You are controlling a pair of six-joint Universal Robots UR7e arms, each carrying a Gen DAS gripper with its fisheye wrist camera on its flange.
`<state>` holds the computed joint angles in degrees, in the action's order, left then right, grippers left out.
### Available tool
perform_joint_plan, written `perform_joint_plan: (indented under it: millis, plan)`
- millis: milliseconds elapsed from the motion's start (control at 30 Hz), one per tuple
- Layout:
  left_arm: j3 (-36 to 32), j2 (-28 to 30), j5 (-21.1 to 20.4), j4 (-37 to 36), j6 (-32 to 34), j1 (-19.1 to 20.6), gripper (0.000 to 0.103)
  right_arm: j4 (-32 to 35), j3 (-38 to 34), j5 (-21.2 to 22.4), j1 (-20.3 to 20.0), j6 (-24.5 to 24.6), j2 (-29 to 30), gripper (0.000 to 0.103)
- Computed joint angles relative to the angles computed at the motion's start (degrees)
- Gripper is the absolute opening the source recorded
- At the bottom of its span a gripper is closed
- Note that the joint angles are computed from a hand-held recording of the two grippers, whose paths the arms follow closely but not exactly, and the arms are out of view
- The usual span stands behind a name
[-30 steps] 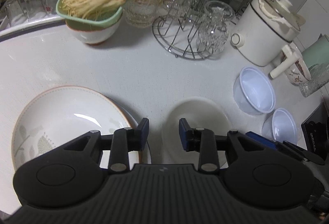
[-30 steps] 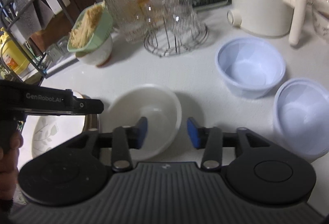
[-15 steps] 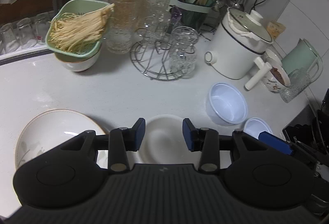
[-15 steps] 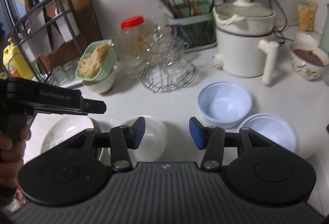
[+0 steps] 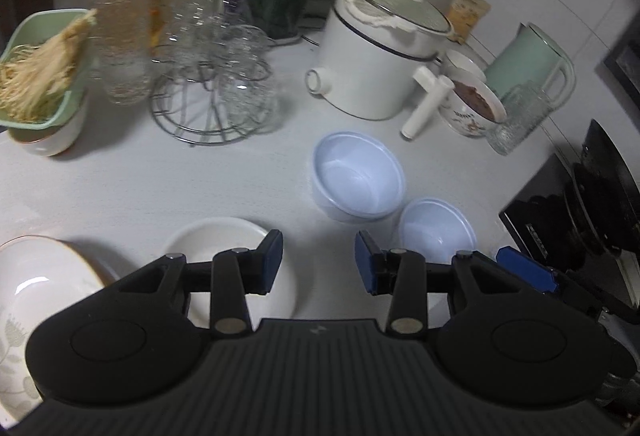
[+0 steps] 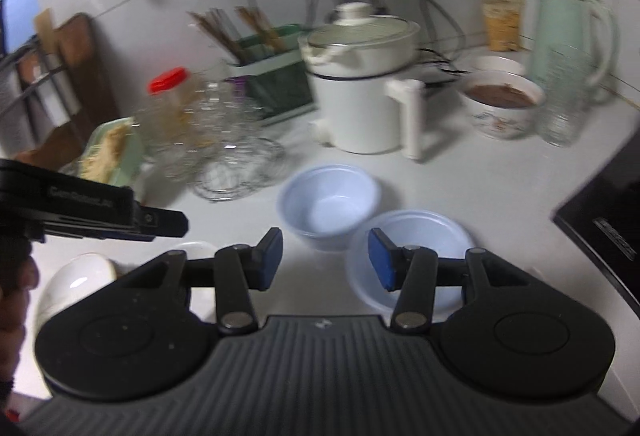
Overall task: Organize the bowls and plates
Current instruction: 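Move both grippers to the large pale blue bowl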
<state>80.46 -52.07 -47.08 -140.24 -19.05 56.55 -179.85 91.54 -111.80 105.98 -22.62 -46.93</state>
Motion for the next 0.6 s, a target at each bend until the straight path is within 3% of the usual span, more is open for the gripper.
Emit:
perform_joint_plan:
  millis: [333, 600]
  plan:
    - [-8.36, 6.94, -4.91, 5.42, 2.91, 1.98, 0.045, -0.45, -0.43, -6.18, -1.86, 3.58, -0.07, 0.05]
    - [-15.09, 11.91, -8.08, 7.13, 4.33, 3.59, 0.046, 0.06, -4.15, -5.95, -4.08, 5.1, 2.53, 0.05]
